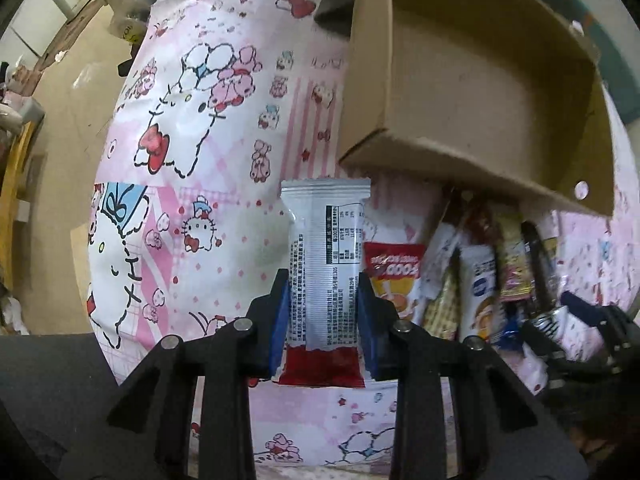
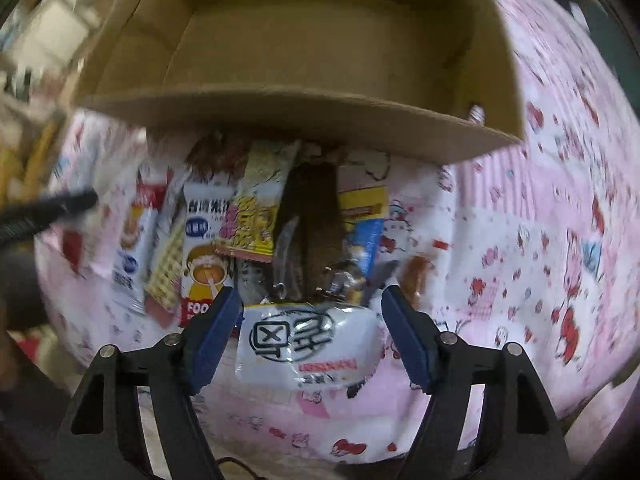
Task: Organize snacks
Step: 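Grasp the white-red bar with left tool while right tool grasps the brown jerky pack, then carry both snacks over the box and open both tools to drop them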
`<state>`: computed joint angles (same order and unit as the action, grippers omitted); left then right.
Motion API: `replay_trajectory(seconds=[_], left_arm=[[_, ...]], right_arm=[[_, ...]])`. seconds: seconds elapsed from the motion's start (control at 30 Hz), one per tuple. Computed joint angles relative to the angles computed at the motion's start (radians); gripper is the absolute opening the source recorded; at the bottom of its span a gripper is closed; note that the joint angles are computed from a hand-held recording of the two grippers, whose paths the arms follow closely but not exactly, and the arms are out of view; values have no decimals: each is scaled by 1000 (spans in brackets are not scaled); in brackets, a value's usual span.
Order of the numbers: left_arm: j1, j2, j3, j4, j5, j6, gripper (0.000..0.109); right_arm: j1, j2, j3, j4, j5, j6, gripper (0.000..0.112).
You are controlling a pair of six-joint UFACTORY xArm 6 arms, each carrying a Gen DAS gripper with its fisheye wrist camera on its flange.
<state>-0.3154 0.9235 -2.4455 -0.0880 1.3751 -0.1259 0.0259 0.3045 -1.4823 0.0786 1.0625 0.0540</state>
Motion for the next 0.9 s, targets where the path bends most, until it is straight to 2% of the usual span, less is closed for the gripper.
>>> replay_trajectory(seconds=[0.1, 0.2, 0.27, 0.37, 0.57, 0.73, 0.77, 0.9], left_arm=[[7, 40, -96, -18, 57, 6, 27], [7, 72, -167, -20, 107, 11, 27], [-3, 37, -107, -20, 76, 5, 27], [-1, 12, -82, -27, 75, -4, 27], [10, 30, -92, -35, 56, 13, 27], [11, 38, -106, -31, 60, -6, 27], [11, 34, -99, -29, 57, -7, 27], [7, 14, -61, -24, 37, -2, 27]], right_arm=[[27, 45, -35, -66, 6, 31, 76], [31, 92, -77, -77, 23, 54, 76], [20, 110, -96, -41, 32, 53, 73], [15, 106, -87, -27, 21, 27, 66], [-15, 61, -47, 76, -19, -4, 54], [-64, 9, 2, 217, -35, -40, 37], [-70, 1, 10, 228, -41, -39, 21], [-86, -26, 42, 280, -40, -45, 21]])
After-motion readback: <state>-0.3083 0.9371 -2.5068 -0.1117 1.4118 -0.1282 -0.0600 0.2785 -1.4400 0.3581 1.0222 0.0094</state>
